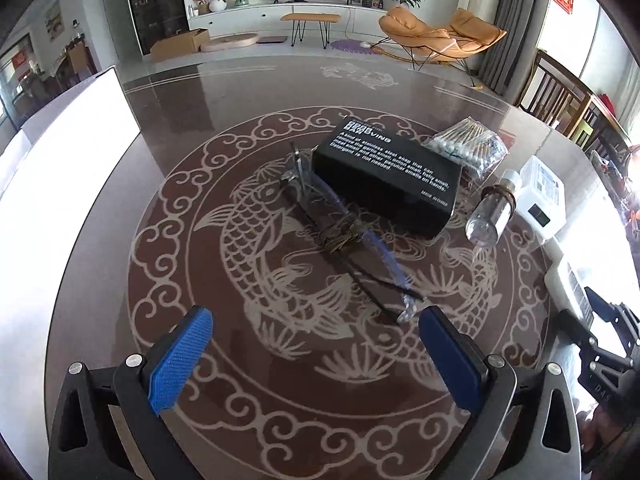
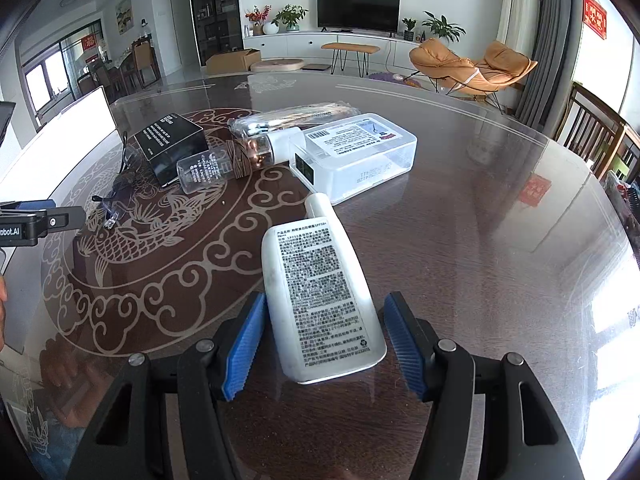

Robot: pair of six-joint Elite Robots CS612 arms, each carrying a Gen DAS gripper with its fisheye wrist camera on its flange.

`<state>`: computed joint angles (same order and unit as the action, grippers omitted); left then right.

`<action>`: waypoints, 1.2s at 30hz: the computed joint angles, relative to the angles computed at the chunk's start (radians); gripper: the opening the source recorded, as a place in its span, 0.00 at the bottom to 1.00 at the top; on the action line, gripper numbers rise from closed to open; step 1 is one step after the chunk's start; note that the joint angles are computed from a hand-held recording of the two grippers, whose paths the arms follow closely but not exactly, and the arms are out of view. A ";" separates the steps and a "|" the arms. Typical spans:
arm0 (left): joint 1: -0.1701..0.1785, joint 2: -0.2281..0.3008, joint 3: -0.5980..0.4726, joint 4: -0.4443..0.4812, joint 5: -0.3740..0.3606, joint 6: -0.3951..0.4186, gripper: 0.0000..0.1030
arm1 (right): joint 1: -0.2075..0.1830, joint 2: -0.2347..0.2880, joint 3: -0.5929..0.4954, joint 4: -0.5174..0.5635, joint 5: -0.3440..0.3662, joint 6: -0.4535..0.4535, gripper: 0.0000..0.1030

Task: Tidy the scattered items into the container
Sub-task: 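Grasp the blue-framed glasses with the left gripper while the right gripper holds the bottle, then lift the glasses in the left gripper and the bottle in the right gripper over the box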

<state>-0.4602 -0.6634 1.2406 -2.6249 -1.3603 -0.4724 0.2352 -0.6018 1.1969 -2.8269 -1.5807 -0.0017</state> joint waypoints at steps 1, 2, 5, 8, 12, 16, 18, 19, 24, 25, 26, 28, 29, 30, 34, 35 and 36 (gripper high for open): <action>-0.002 0.010 -0.019 0.005 0.003 -0.011 1.00 | 0.000 0.000 0.000 0.000 0.000 0.000 0.59; -0.005 0.022 -0.040 0.021 0.022 -0.021 1.00 | 0.000 0.000 0.000 0.000 0.000 0.000 0.59; -0.013 0.065 -0.123 0.103 0.091 -0.047 1.00 | 0.000 0.000 0.000 0.000 0.000 0.000 0.59; -0.006 0.092 -0.163 0.130 0.089 -0.086 1.00 | 0.000 0.000 0.000 0.000 0.000 0.000 0.59; 0.002 0.089 -0.138 0.051 0.093 -0.041 0.27 | 0.000 0.000 0.000 0.000 0.001 0.000 0.59; 0.018 0.067 -0.084 -0.023 0.022 0.032 0.27 | 0.000 0.000 0.000 0.000 -0.001 -0.001 0.59; 0.020 0.038 -0.018 -0.079 -0.009 0.092 0.27 | 0.000 -0.002 0.004 -0.006 0.001 -0.010 0.54; 0.017 0.018 0.022 -0.107 -0.018 0.120 0.27 | 0.003 -0.003 0.006 -0.016 -0.003 -0.022 0.53; 0.008 -0.078 0.220 -0.211 -0.089 0.183 0.27 | 0.009 -0.033 0.073 -0.061 0.106 0.017 0.50; 0.002 -0.095 0.254 -0.231 -0.087 0.191 0.27 | 0.010 -0.043 0.099 -0.081 0.139 0.040 0.50; -0.005 -0.109 0.284 -0.247 -0.079 0.201 0.27 | 0.014 -0.052 0.122 -0.101 0.158 0.060 0.50; -0.020 -0.126 0.321 -0.269 -0.045 0.218 0.30 | 0.027 -0.063 0.149 -0.123 0.150 0.085 0.50; -0.026 -0.132 0.332 -0.277 -0.026 0.219 0.31 | 0.034 -0.065 0.152 -0.124 0.129 0.088 0.50; -0.029 -0.134 0.338 -0.287 -0.016 0.213 0.33 | 0.041 -0.063 0.148 -0.118 0.108 0.086 0.51; -0.022 -0.127 0.331 -0.292 -0.025 0.167 0.54 | 0.050 -0.061 0.142 -0.101 0.067 0.061 0.52; -0.021 -0.127 0.333 -0.296 -0.031 0.160 0.58 | 0.052 -0.061 0.141 -0.099 0.060 0.055 0.53; -0.022 -0.127 0.334 -0.299 -0.030 0.159 0.60 | 0.053 -0.060 0.140 -0.096 0.054 0.049 0.54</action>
